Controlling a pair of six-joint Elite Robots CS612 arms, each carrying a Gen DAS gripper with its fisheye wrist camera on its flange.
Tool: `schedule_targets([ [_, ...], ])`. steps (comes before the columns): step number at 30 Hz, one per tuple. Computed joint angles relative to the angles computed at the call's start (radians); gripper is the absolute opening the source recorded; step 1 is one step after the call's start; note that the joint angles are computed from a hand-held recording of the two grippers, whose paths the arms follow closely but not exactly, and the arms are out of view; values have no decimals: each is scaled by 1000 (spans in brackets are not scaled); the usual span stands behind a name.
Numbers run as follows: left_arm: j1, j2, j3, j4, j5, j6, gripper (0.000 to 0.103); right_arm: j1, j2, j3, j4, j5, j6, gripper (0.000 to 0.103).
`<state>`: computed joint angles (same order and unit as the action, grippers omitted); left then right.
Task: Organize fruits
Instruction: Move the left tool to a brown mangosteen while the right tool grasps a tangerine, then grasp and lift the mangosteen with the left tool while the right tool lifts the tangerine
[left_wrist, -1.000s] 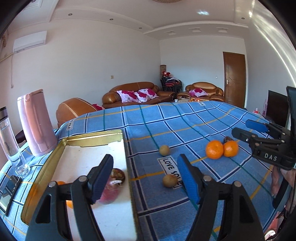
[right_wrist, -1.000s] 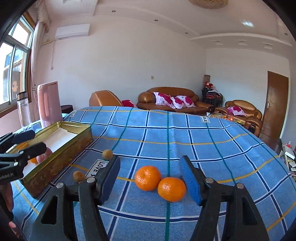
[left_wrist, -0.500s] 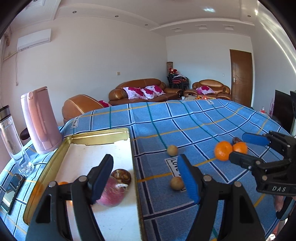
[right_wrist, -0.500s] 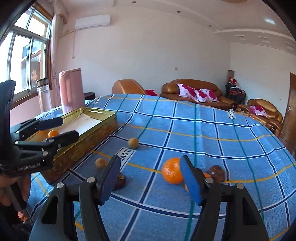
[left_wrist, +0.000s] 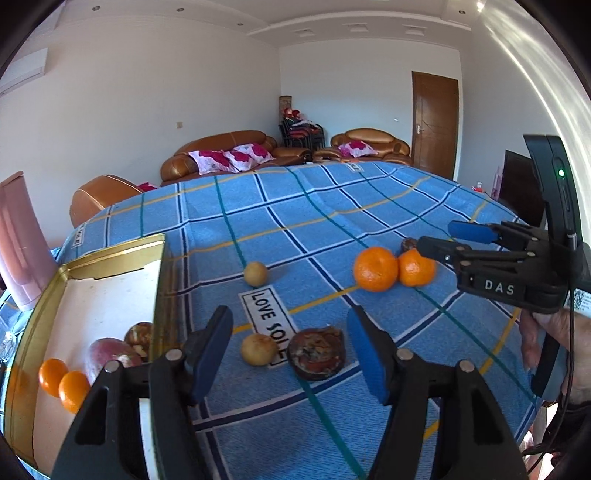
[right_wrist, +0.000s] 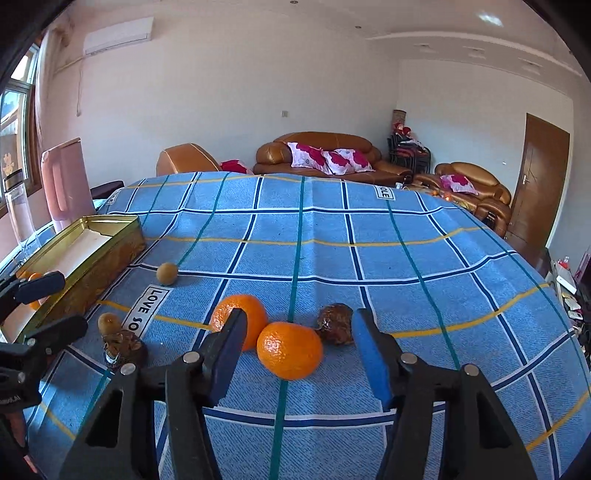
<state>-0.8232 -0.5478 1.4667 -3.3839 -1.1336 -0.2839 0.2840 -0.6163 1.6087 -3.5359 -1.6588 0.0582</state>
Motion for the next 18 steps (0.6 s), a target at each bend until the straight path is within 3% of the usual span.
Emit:
schedule_targets([
  [5,12,5,-38,120,-107,0,55,-6,-1,-31,142,44,-9,60],
  [8,18,9,-60,195,-154,-11,52,-10,-1,-44,212,68,-2,52],
  [13,20,7,-58,199,-163,-28,51,-10,-2,-47,235,64,0,50],
  [18,19,6,-52,188,-153,-32,43,-8,0,-53,246,57,-7,48],
])
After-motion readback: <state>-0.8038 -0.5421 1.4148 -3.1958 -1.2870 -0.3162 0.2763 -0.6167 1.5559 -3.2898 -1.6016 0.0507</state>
